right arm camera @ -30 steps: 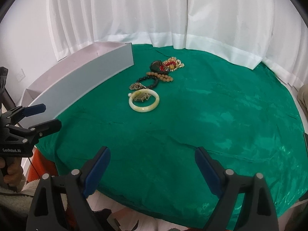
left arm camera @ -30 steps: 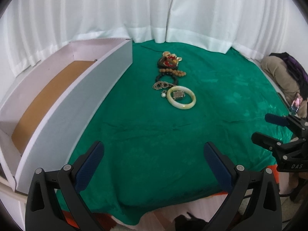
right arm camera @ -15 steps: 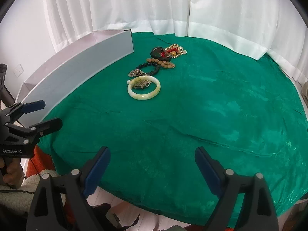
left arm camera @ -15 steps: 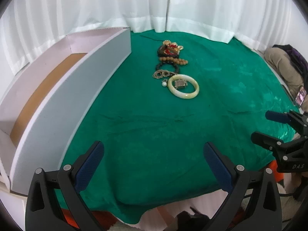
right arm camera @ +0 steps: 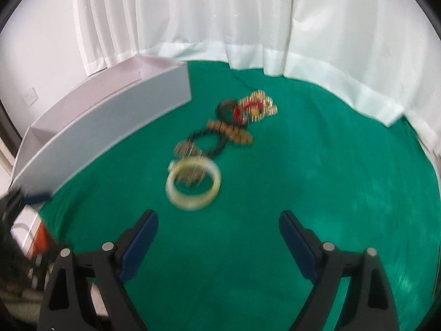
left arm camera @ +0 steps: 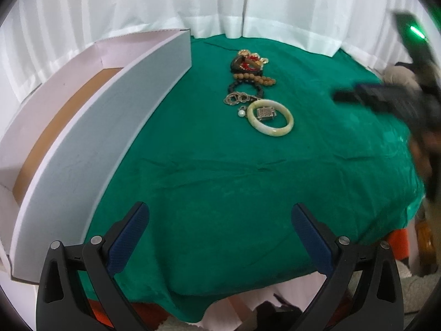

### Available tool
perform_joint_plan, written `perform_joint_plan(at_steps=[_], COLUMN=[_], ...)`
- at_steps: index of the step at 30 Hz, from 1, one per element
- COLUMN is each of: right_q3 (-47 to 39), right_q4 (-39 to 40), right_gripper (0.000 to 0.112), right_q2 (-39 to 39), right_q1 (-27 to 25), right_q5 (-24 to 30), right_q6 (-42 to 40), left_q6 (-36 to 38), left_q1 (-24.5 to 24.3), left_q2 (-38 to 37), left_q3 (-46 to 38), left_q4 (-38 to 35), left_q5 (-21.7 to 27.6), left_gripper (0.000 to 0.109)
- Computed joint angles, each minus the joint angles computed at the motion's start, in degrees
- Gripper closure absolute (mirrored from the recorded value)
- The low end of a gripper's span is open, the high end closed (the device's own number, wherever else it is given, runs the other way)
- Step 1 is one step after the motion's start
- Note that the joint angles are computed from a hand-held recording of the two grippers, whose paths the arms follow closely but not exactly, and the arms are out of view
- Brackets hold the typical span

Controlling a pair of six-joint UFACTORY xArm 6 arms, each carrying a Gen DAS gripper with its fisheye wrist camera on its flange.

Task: Organize jewelry
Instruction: 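Reach the right tool to the black watch and close on its band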

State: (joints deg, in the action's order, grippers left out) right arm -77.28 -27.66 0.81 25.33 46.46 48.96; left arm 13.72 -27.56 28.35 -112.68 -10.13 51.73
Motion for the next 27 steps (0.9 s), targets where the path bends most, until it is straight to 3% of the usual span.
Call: perform_joint_plan(at_steps=[4, 5, 8, 12, 16, 17, 19, 21, 27], right_q3=[-9.61, -13.5, -23.69, -39.07, -50.77, -52.68, -52.62, -47.63, -27.01], right_q4=[10.63, 13.96, 21.91, 26.42, 29.29, 28.43, 27.41, 27.45, 32.2], right_gripper=[0.022, 0.027, 0.063, 0.078, 0.084, 0.093, 0.098, 0.101, 0.104], right_q2=[9.66, 13.37, 22.41, 34.3, 42.67, 43.97, 44.23, 41.46, 28.55], right_q1=[-7.49, -9.73, -13.51, -15.32, -15.85, -15.61, -15.7, -15.72, -16.03], right_q5=[-2.86, -2.61, -1.03, 3.01, 7.83, 9.22, 8.67, 4.8, -11.38], right_q6=[-8.08, -8.92, -12.76, -14.17, -13.56, -12.46, -10.74, -9.7, -8.63], left_q6=[-0.41, -0.5, -0.85, -1.49, -2.21, -2.27, -2.25, -2.17, -2.32], left_q1=[0.53, 0.61, 0.83, 1.2, 1.49, 1.51, 1.51, 1.51, 1.14], left_q2=[0.38, 0.39, 0.61, 1.51, 2.59, 2.65, 2.67, 2.68, 4.11], left_q3=[-0.54, -0.52, -0.65, -1.54, -2.77, -2.79, -2.66, -2.48, -4.39], left_q4=[-0.36, -0.33, -0.13, 0.21, 0.56, 0.61, 0.69, 0.75, 0.95], left_q5=[0.23, 0.17, 0.28, 1.03, 2.12, 2.18, 2.06, 2.02, 3.68], left_gripper=[0.006, 0.006, 0.006, 0.006, 0.006, 0.006, 0.006, 0.006, 0.006])
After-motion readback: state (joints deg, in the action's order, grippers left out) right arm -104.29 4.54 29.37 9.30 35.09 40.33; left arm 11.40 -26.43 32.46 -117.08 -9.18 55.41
